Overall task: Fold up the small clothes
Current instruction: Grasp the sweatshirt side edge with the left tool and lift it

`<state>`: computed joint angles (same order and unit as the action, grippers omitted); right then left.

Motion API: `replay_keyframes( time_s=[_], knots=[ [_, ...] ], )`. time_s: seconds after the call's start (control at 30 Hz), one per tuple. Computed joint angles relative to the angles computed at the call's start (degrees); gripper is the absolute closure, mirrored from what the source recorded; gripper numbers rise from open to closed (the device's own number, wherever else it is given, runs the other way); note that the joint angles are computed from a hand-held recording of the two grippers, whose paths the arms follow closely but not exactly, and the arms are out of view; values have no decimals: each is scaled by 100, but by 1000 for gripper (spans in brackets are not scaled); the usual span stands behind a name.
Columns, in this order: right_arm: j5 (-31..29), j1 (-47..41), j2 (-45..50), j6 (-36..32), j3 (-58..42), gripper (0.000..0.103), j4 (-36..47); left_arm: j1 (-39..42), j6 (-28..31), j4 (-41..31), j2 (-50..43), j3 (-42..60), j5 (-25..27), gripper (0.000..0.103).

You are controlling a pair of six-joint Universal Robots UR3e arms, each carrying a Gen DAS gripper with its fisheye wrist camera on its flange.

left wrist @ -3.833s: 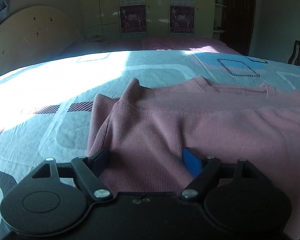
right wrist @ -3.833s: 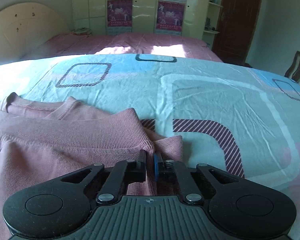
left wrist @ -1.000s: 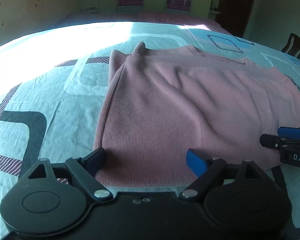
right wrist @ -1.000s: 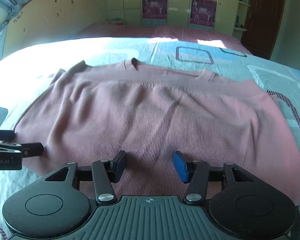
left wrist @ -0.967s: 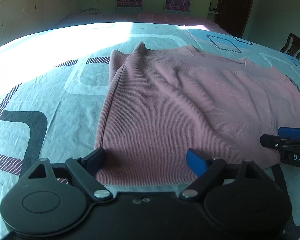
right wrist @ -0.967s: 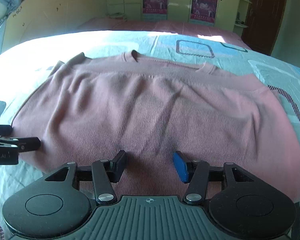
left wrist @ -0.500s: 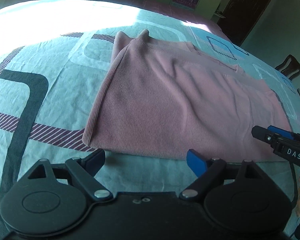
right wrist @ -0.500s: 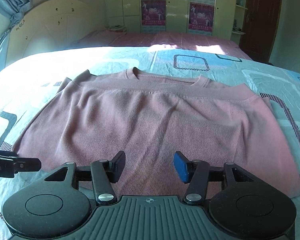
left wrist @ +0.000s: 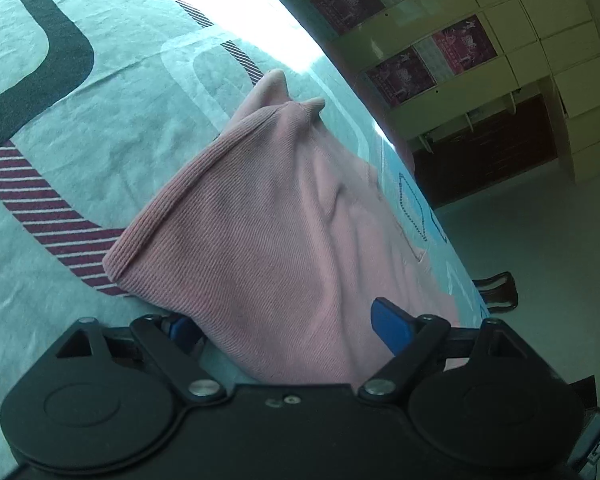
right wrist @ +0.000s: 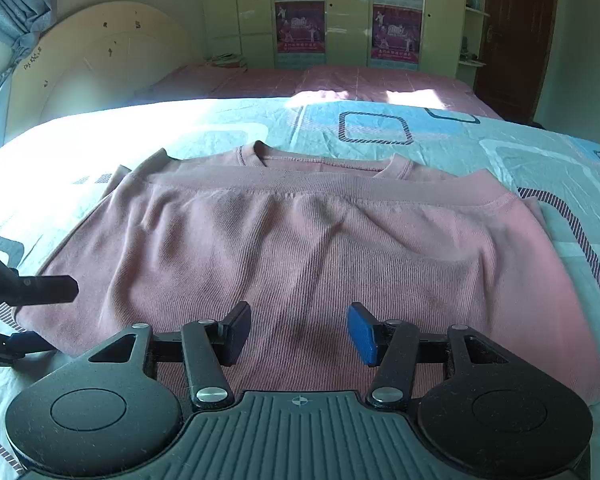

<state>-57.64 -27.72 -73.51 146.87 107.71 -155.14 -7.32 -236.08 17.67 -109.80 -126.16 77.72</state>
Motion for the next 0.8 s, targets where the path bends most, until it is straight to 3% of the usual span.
replay_keyframes(
  time_s=[0.03,0.07,0.1,0.17,0.27,0.37,0.5,0.57,0.8],
  knots=[
    [-33,45,124,92,-105,50,-69,-16,-57,170,-177,106,69,23],
    [-80,115,272,204,-246,50,-154,-62,-82,285,-340,225,173,33],
    [-119,178,386,285,-330,50,-286,-101,-92,349,-509,369,298,55],
    [-249,335,639,426,-473,50,-640,-19,-240,472,-823,514,248,83],
    [-639,579,1014,341,-585,50,-978,42,-400,1094,-1179,433,268,86],
    [-710,620,1244,182,-319,50,-1571,-108,-317,1071,-1109,426,507,88],
    [-683,588,1197,241,-360,50,-1449,-278,-301,842,-921,492,790,90],
    [-626,565,1250,121,-208,50,-1738,-442,-218,577,-815,662,1061,90],
    [252,6,987,-74,-547,50,-701,-1352,903,-1032,-608,2237,2275,91]
  ],
)
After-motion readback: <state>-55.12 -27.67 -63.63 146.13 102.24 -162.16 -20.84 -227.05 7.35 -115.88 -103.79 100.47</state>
